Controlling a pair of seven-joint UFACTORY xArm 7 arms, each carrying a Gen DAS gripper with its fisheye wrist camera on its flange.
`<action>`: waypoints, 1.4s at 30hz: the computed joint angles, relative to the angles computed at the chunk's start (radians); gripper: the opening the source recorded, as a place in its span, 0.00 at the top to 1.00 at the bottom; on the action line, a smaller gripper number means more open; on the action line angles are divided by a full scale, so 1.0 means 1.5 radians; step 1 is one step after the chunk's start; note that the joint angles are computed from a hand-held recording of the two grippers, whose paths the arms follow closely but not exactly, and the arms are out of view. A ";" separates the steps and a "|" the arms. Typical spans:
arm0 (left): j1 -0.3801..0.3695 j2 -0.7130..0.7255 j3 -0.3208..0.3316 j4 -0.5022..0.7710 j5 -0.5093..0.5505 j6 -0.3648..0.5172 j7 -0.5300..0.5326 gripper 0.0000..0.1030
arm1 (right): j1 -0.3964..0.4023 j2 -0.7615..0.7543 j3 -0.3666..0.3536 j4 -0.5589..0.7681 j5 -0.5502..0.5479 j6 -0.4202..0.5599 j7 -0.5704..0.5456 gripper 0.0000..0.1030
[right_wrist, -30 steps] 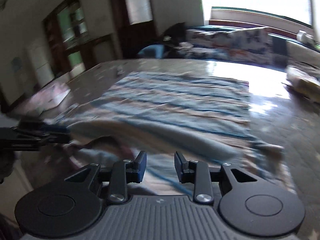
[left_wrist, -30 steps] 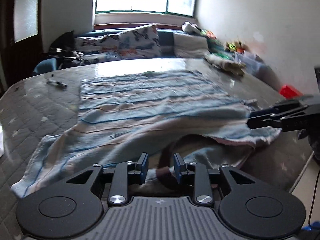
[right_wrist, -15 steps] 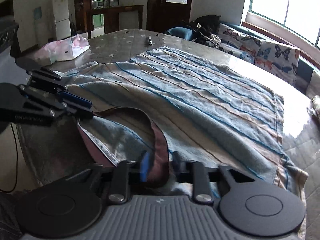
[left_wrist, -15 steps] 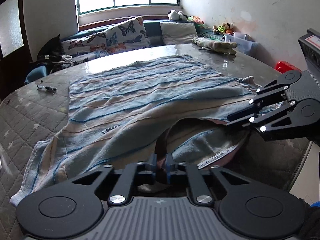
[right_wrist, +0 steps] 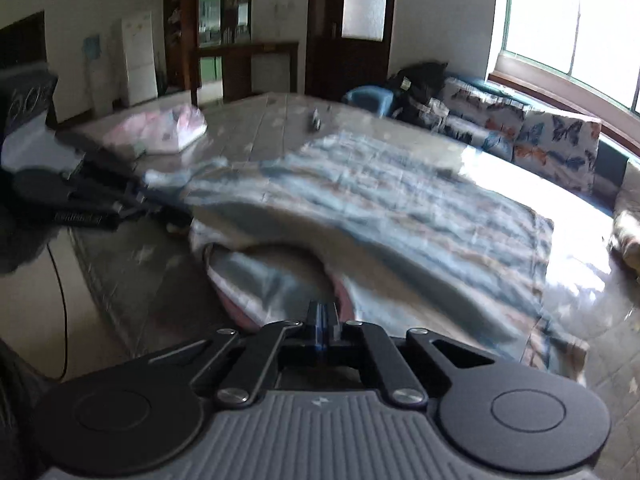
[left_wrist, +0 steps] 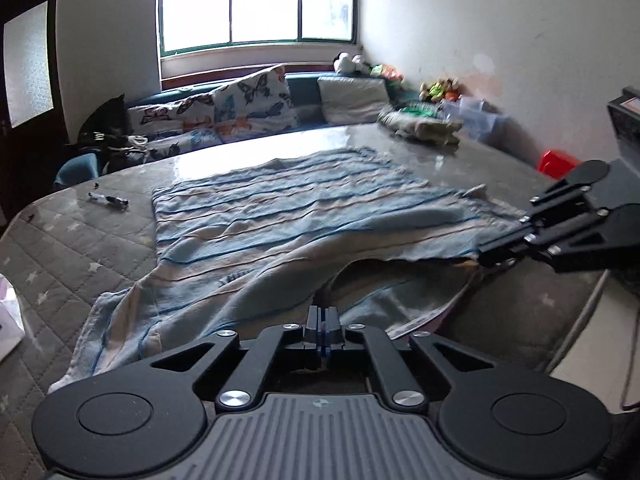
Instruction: Fold clothes
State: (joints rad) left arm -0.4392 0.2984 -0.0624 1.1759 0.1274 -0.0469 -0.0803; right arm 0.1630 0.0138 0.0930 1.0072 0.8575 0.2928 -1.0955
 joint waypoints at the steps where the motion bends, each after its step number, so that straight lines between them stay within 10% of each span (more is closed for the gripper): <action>1: -0.029 0.010 0.031 0.012 0.009 0.003 -0.013 0.96 | 0.001 0.007 0.001 0.005 -0.004 -0.007 0.004 0.95; 10: -0.050 0.076 0.047 0.097 0.047 0.063 -0.015 0.66 | -0.007 0.089 0.032 0.066 -0.112 -0.063 0.058 0.71; 19: -0.043 0.082 0.046 0.095 0.063 0.071 -0.026 0.99 | -0.009 0.136 0.031 0.064 -0.314 -0.120 0.210 0.97; 26: -0.003 0.002 0.007 -0.001 0.047 -0.020 -0.005 0.99 | -0.125 0.043 0.159 0.012 -0.080 -0.123 -0.003 0.99; 28: 0.066 -0.003 -0.073 -0.013 0.021 -0.013 0.034 0.99 | -0.115 0.023 0.144 0.001 -0.064 -0.086 -0.018 1.00; 38: 0.142 0.000 -0.166 -0.001 -0.060 0.014 0.165 0.95 | -0.054 0.026 0.057 0.039 0.015 -0.003 -0.055 0.95; 42: 0.071 0.020 -0.083 0.042 -0.068 0.005 0.124 0.95 | -0.033 0.074 0.032 0.088 -0.005 -0.025 -0.016 0.92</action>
State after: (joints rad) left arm -0.3320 0.3286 -0.1862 1.2395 0.0258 -0.0396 0.1063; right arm 0.1129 0.1241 0.1409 1.1398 0.8502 0.2554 -1.1189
